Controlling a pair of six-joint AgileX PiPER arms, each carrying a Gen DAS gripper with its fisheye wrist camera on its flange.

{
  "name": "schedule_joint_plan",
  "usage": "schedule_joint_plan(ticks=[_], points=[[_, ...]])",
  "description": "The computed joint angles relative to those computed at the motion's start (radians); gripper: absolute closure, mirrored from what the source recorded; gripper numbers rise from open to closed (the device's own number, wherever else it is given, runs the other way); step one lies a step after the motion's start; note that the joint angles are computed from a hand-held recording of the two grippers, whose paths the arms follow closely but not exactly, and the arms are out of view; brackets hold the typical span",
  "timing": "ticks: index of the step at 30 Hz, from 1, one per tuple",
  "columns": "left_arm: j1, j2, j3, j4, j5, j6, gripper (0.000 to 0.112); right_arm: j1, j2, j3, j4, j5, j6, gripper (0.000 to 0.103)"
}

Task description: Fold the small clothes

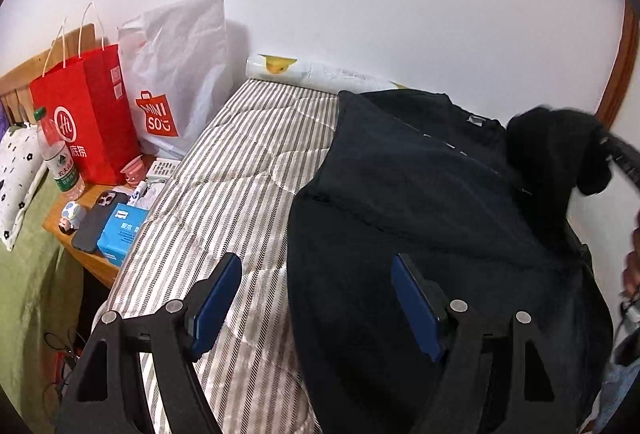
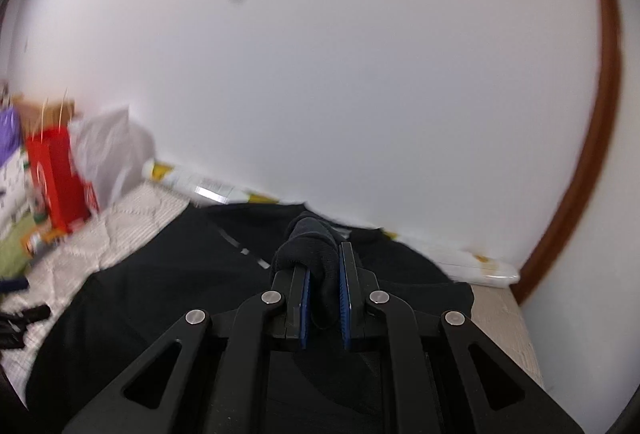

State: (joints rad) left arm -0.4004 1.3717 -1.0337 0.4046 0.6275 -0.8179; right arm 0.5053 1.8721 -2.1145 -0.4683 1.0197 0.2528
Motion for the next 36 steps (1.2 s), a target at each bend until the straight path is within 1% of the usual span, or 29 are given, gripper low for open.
schedule_joint_plan(ticks=[3,4,6,9,10,12,14,15,17,18,20,23,25,27,29,33,36], points=[[0.011,0.015,-0.002,-0.012,-0.018,0.030,0.037,0.012,0.059,0.036,0.000,-0.029,0.015,0.091],[0.013,0.021,-0.006,-0.015,-0.021,0.036,0.037,0.005,0.064,0.065,0.007,-0.047,0.020,0.091],[0.019,0.031,-0.014,-0.030,-0.030,0.053,0.037,-0.005,0.096,0.084,0.028,-0.057,0.032,0.091],[0.021,0.056,-0.034,-0.054,-0.045,0.073,0.037,-0.026,0.113,0.130,0.064,-0.089,0.045,0.090],[0.015,0.072,-0.050,-0.062,-0.045,0.078,0.037,-0.030,0.119,0.136,0.077,-0.094,0.047,0.088],[-0.003,0.099,-0.082,-0.064,-0.037,0.080,0.037,-0.046,0.120,0.151,0.125,-0.085,0.019,0.072],[-0.027,0.122,-0.111,-0.054,-0.027,0.075,0.037,-0.050,0.129,0.152,0.129,-0.063,0.018,0.028],[-0.047,0.140,-0.135,-0.043,-0.018,0.068,0.037,-0.055,0.121,0.173,0.136,-0.069,0.018,0.022],[-0.075,0.169,-0.172,-0.030,-0.003,0.060,0.037,-0.080,0.082,0.236,0.188,-0.090,-0.012,0.020],[-0.096,0.193,-0.202,-0.024,0.008,0.056,0.037,-0.108,0.057,0.270,0.257,-0.101,-0.070,0.020],[-0.122,0.229,-0.247,-0.025,0.022,0.059,0.037,-0.155,0.003,0.334,0.339,-0.093,-0.123,0.019],[-0.173,0.297,-0.339,-0.028,0.049,0.071,0.037,-0.207,-0.092,0.465,0.372,-0.137,-0.173,0.015],[-0.203,0.339,-0.401,-0.027,0.073,0.084,0.037,-0.243,-0.159,0.556,0.361,-0.166,-0.206,0.015],[-0.238,0.389,-0.475,-0.020,0.106,0.099,0.037,-0.277,-0.209,0.621,0.353,-0.182,-0.230,0.015],[-0.263,0.420,-0.524,-0.020,0.123,0.114,0.037,-0.320,-0.257,0.680,0.354,-0.198,-0.245,0.015],[-0.306,0.496,-0.634,-0.037,0.174,0.166,0.037,-0.448,-0.342,0.778,0.460,-0.222,-0.317,0.015],[-0.336,0.566,-0.727,-0.031,0.231,0.189,0.037,-0.532,-0.388,0.842,0.529,-0.258,-0.372,0.015]])
